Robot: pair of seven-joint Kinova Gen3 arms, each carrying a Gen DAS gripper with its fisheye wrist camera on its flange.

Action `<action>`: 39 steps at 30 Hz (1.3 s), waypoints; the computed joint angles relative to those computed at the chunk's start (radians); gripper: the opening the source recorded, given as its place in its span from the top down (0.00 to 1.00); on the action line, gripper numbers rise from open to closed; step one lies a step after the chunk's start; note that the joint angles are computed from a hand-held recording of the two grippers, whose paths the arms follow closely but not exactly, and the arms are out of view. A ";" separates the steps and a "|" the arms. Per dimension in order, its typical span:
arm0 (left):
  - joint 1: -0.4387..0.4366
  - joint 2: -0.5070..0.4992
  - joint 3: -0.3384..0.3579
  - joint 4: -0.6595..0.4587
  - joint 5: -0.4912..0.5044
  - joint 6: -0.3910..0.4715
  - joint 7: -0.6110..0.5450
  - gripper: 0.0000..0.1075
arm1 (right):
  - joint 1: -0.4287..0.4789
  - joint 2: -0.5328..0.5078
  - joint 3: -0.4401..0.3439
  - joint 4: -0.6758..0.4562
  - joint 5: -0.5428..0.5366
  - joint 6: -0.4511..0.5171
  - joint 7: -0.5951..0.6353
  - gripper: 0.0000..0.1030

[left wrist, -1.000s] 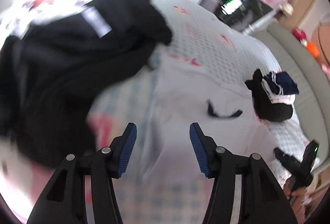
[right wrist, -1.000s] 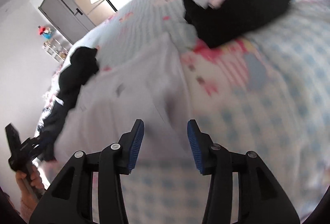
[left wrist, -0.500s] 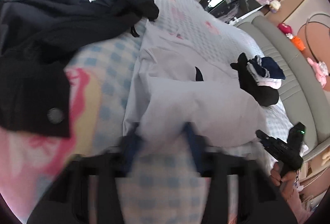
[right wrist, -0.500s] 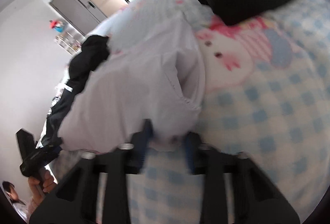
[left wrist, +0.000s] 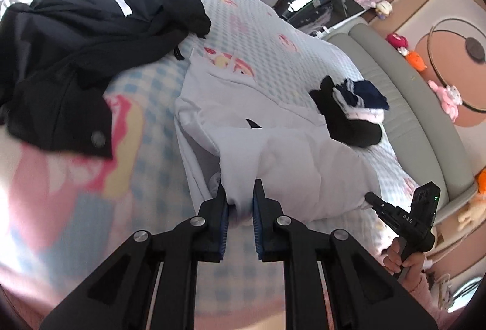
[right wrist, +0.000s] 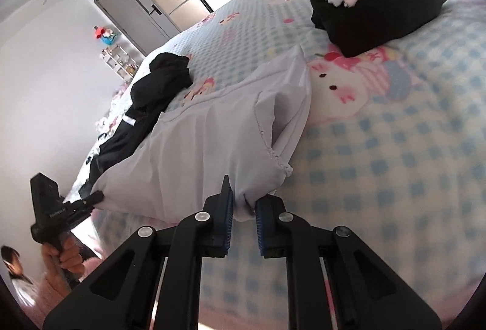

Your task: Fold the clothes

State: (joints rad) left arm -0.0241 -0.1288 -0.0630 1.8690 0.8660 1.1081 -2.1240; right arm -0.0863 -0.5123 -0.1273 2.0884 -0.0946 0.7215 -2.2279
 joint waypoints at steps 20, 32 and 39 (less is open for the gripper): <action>-0.011 -0.130 0.025 0.009 -0.355 0.069 0.306 0.67 | 0.018 -0.118 -0.120 0.018 0.052 0.315 -0.122 0.81; 0.299 -0.124 0.254 -0.064 -0.411 -0.194 0.338 0.69 | 0.126 -0.102 -0.210 -0.058 0.147 0.350 -0.216 0.73; 0.481 0.075 0.358 -0.157 -0.431 -0.251 0.356 0.69 | 0.108 -0.087 -0.206 -0.047 0.188 0.379 -0.274 0.72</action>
